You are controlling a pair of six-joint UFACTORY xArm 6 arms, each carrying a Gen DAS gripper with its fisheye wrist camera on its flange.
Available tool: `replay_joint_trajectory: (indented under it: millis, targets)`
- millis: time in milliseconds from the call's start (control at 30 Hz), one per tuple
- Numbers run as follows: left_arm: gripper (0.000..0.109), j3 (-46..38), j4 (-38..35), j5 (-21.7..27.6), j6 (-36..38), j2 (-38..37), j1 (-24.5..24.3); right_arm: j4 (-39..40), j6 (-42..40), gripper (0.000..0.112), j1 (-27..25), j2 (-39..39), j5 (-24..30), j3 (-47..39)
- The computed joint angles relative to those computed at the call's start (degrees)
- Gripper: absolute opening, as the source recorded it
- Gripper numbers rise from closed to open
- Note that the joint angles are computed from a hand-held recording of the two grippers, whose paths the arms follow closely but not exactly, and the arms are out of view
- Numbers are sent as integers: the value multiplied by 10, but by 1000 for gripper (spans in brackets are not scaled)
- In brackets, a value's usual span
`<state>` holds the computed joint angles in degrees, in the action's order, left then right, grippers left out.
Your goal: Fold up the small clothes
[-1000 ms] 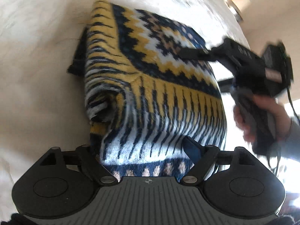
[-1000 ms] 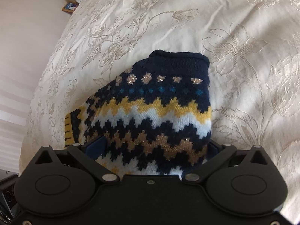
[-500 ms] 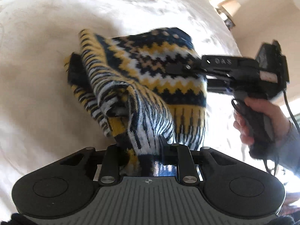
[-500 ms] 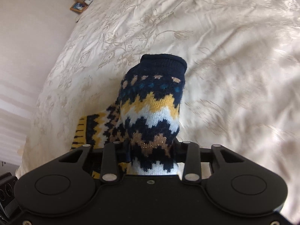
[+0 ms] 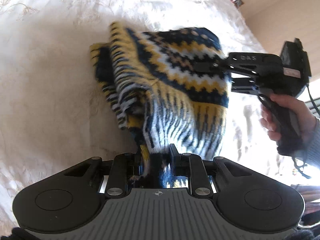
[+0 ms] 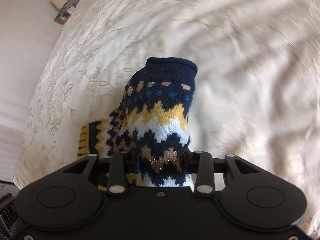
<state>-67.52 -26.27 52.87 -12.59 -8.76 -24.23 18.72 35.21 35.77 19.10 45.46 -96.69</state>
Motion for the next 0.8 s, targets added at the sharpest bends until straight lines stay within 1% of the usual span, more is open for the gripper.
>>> replay_joint_trajectory:
  millis: [67, 133, 200, 233, 300, 333, 367, 467, 500, 533, 567, 600, 633, 667, 733, 800]
  targets:
    - [22, 14, 32, 8, -15, -4, 10, 22, -15, 53, -6, -7, -18, 25]
    - [24, 4, 69, 19, -54, 5, 1, 16, -30, 60, -7, -13, -30, 35]
    - [26, 2, 104, 28, -97, 6, -11, 3, -51, 77, -7, -10, -16, 23]
    - [26, 4, 116, 30, -111, 3, -16, -1, -65, 78, -7, -9, -15, 17]
    - [26, 15, 139, 26, -144, -11, -35, -10, -85, 78, -5, -20, -33, 25]
    - [26, 17, 150, 31, -158, -19, -40, -17, -83, 79, -6, -34, -43, 39]
    - [26, 3, 161, 32, -179, -6, -51, -26, -75, 81, -7, -43, -51, 47]
    - [26, 22, 178, 54, -215, -50, -65, -52, -63, 81, -8, -81, -90, 86]
    - [25, 21, 183, 56, -222, -60, -67, -61, -62, 75, -7, -94, -109, 101]
    - [25, 21, 192, 51, -228, -71, -69, -68, -66, 67, -6, -102, -128, 113]
    - [25, 22, 200, 54, -229, -92, -68, -79, -67, 42, -6, -107, -131, 116]
    - [25, 14, 211, 46, -228, -96, -70, -86, -69, 13, -7, -106, -113, 108]
    - [25, 2, 219, 36, -223, -91, -71, -90, -73, 11, -7, -98, -92, 93]
    - [25, -14, 228, 22, -217, -80, -71, -89, -81, 11, -6, -90, -80, 83]
    - [25, -55, 242, 2, -211, -38, -74, -93, -85, 11, -2, -75, -68, 72]
    - [25, -89, 247, -13, -205, 4, -74, -78, -89, 11, 1, -60, -53, 62]
